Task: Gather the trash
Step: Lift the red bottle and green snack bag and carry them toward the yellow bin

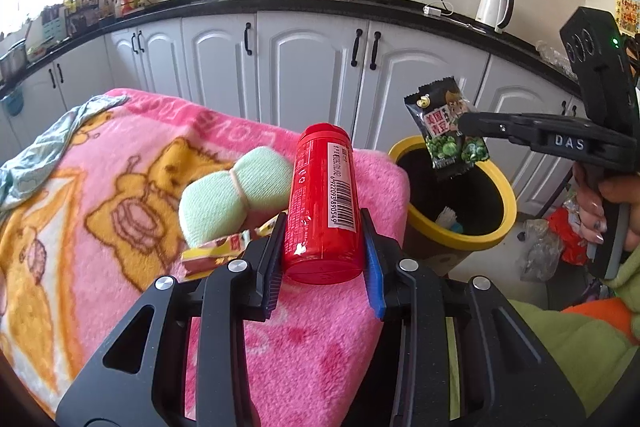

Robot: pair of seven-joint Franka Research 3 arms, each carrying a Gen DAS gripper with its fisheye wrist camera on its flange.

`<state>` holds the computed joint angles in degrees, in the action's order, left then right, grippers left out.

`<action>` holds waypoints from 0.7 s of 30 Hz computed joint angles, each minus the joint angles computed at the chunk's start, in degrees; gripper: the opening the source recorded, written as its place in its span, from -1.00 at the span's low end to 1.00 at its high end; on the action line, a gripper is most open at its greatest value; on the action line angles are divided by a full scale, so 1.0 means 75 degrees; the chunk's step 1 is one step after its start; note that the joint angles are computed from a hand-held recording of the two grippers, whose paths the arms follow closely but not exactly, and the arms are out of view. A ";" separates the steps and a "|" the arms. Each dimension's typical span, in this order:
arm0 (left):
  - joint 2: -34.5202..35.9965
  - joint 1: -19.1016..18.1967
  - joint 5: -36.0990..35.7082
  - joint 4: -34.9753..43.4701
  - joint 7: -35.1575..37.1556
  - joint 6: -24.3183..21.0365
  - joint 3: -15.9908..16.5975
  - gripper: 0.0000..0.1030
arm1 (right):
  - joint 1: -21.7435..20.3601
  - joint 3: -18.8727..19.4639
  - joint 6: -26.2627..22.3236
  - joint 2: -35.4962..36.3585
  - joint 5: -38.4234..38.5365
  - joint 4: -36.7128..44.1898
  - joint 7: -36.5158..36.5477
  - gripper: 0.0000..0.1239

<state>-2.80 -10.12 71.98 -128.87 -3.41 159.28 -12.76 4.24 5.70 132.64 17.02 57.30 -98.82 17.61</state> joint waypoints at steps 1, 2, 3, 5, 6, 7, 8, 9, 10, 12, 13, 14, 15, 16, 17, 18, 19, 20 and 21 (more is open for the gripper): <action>0.0038 -0.0007 -0.0009 0.0064 0.0033 -0.0021 -0.0006 -0.48 | -0.0024 -0.0004 -0.0006 -0.0030 0.0037 -0.0020 -0.0028 -0.86; 0.0091 -0.0021 -0.0026 0.0152 0.0085 -0.0046 -0.0012 -0.48 | -0.0033 -0.0008 0.0015 -0.0077 0.0070 -0.0067 -0.0050 -0.86; 0.0141 -0.0038 -0.0045 0.0230 0.0129 -0.0051 -0.0012 -0.48 | -0.0052 -0.0016 0.0035 -0.0121 0.0125 -0.0104 -0.0088 -0.86; 0.0216 -0.0063 -0.0019 0.0345 0.0162 -0.0044 0.0006 -0.48 | -0.0081 -0.0040 0.0046 -0.0207 0.0228 -0.0176 -0.0127 -0.86; 0.0279 -0.0080 -0.0030 0.0439 0.0201 -0.0043 0.0015 -0.48 | -0.0097 -0.0064 0.0047 -0.0218 0.0256 -0.0167 -0.0136 -0.86; 0.0339 -0.0099 -0.0026 0.0529 0.0223 -0.0040 0.0026 -0.48 | -0.0115 -0.0082 0.0102 -0.0263 0.0320 -0.0198 -0.0185 -0.86; 0.0373 -0.0122 -0.0013 0.0583 0.0221 -0.0045 0.0037 -0.48 | -0.0139 -0.0098 0.0115 -0.0294 0.0387 -0.0216 -0.0230 -0.86; 0.0446 -0.0145 -0.0005 0.0693 0.0250 -0.0037 0.0048 -0.48 | -0.0169 -0.0118 0.0119 -0.0322 0.0463 -0.0228 -0.0255 -0.86; 0.0494 -0.0169 -0.0023 0.0772 0.0303 -0.0037 0.0062 -0.48 | -0.0196 -0.0139 0.0112 -0.0342 0.0528 -0.0229 -0.0266 -0.86; 0.0595 -0.0223 -0.0048 0.0930 0.0378 -0.0049 0.0087 -0.48 | -0.0241 -0.0179 0.0133 -0.0351 0.0624 -0.0203 -0.0293 -0.86; 0.0637 -0.0242 -0.0059 0.0991 0.0410 -0.0020 0.0109 -0.48 | -0.0267 -0.0198 0.0145 -0.0360 0.0675 -0.0196 -0.0304 -0.86; 0.0699 -0.0264 -0.0074 0.1072 0.0445 0.0009 0.0126 -0.48 | -0.0286 -0.0214 0.0154 -0.0352 0.0706 -0.0175 -0.0303 -0.86; 0.0769 -0.0287 -0.0087 0.1167 0.0481 0.0043 0.0144 -0.48 | -0.0311 -0.0229 0.0167 -0.0357 0.0743 -0.0173 -0.0308 -0.86; 0.0824 -0.0315 -0.0096 0.1241 0.0510 0.0055 0.0163 -0.48 | -0.0336 -0.0246 0.0186 -0.0367 0.0779 -0.0174 -0.0314 -0.86; 0.0894 -0.0344 -0.0107 0.1334 0.0559 0.0065 0.0180 -0.48 | -0.0355 -0.0256 0.0206 -0.0364 0.0810 -0.0169 -0.0318 -0.86; 0.0944 -0.0375 -0.0120 0.1402 0.0602 0.0068 0.0199 -0.48 | -0.0375 -0.0266 0.0227 -0.0364 0.0838 -0.0171 -0.0328 -0.86; 0.1002 -0.0405 -0.0123 0.1481 0.0636 0.0074 0.0219 -0.48 | -0.0396 -0.0277 0.0251 -0.0357 0.0868 -0.0159 -0.0336 -0.86; 0.1057 -0.0434 -0.0130 0.1558 0.0671 0.0086 0.0239 -0.48 | -0.0415 -0.0283 0.0260 -0.0353 0.0889 -0.0151 -0.0341 -0.86; 0.1133 -0.0462 -0.0158 0.1660 0.0740 0.0112 0.0257 -0.48 | -0.0437 -0.0290 0.0283 -0.0360 0.0929 -0.0154 -0.0346 -0.86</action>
